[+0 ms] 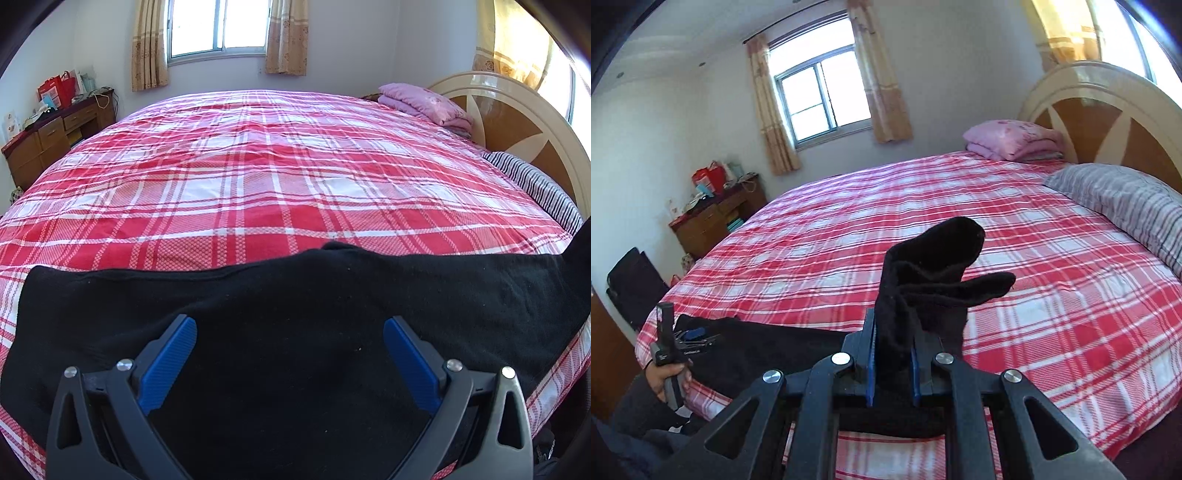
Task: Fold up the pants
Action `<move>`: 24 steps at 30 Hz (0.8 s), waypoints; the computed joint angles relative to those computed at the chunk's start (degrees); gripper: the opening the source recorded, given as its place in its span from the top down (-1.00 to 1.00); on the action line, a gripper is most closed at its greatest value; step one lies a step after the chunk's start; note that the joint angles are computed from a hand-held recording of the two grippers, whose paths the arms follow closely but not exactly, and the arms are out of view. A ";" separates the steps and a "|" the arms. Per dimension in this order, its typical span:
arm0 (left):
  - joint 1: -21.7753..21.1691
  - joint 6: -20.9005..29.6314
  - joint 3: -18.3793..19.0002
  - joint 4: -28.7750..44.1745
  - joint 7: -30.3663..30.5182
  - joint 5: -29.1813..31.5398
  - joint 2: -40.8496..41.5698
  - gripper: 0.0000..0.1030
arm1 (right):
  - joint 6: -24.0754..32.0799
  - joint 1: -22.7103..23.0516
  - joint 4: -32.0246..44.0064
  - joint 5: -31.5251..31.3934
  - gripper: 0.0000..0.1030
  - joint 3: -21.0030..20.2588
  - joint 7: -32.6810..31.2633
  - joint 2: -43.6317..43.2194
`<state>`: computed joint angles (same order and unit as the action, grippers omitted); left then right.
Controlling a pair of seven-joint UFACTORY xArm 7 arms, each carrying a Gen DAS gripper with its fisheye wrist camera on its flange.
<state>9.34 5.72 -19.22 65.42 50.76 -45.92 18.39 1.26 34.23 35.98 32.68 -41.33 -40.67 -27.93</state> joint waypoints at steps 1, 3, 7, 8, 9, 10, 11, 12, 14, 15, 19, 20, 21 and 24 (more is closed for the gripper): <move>-0.02 -0.02 0.03 -0.03 -0.04 0.08 0.00 -1.00 | -0.04 0.63 0.08 0.03 0.73 -0.01 -0.05 0.20; -0.07 -0.01 0.08 -0.05 -0.22 0.25 -0.02 -1.00 | -0.01 2.35 0.26 0.19 0.73 -0.15 -0.38 0.62; -0.15 -0.02 0.13 -0.13 -0.56 0.51 -0.06 -1.00 | 0.32 5.87 0.99 1.08 0.73 -0.64 -1.45 2.15; -0.12 -0.01 0.09 -0.12 -0.61 0.52 -0.07 -1.00 | 0.48 6.66 1.20 1.49 0.73 -0.69 -1.77 2.59; -0.06 -0.07 0.01 -0.17 -0.57 0.48 -0.07 -1.00 | 0.49 7.32 1.38 1.98 0.73 -0.70 -2.15 3.04; -0.04 -0.04 -0.01 -0.17 -0.60 0.49 -0.08 -1.00 | 0.62 8.29 1.68 2.57 0.73 -0.89 -2.65 3.57; 0.03 -0.04 -0.08 -0.16 -0.53 0.45 -0.08 -1.00 | 0.73 9.37 2.00 3.32 0.73 -1.14 -3.26 4.08; 0.06 -0.07 -0.10 -0.16 -0.49 0.44 -0.05 -1.00 | 0.88 9.64 2.18 3.93 0.73 -1.01 -3.76 4.41; 0.23 -0.07 -0.34 -0.15 -0.33 0.15 -0.02 -1.00 | 1.29 11.23 2.92 5.65 0.73 -1.20 -5.21 5.63; 0.35 -0.12 -0.53 -0.18 -0.16 -0.10 -0.01 -1.00 | 1.57 11.90 3.36 6.58 0.73 -1.31 -5.96 6.23; 0.42 -0.12 -0.66 -0.14 0.15 -0.53 0.04 -1.00 | 2.42 15.38 5.34 10.84 0.73 -1.99 -9.49 9.07; 0.41 -0.07 -0.61 -0.11 0.17 -0.56 0.03 -1.00 | 2.61 16.27 5.79 12.05 0.73 -2.27 -10.56 9.70; 0.42 -0.03 -0.65 -0.06 0.22 -0.70 0.03 -1.00 | 2.76 16.51 6.04 13.02 0.73 -2.19 -11.39 10.09; 0.66 -0.03 -0.99 -0.11 0.79 -1.71 -0.17 -1.00 | 3.96 18.54 7.63 16.94 0.73 -2.80 -14.54 12.32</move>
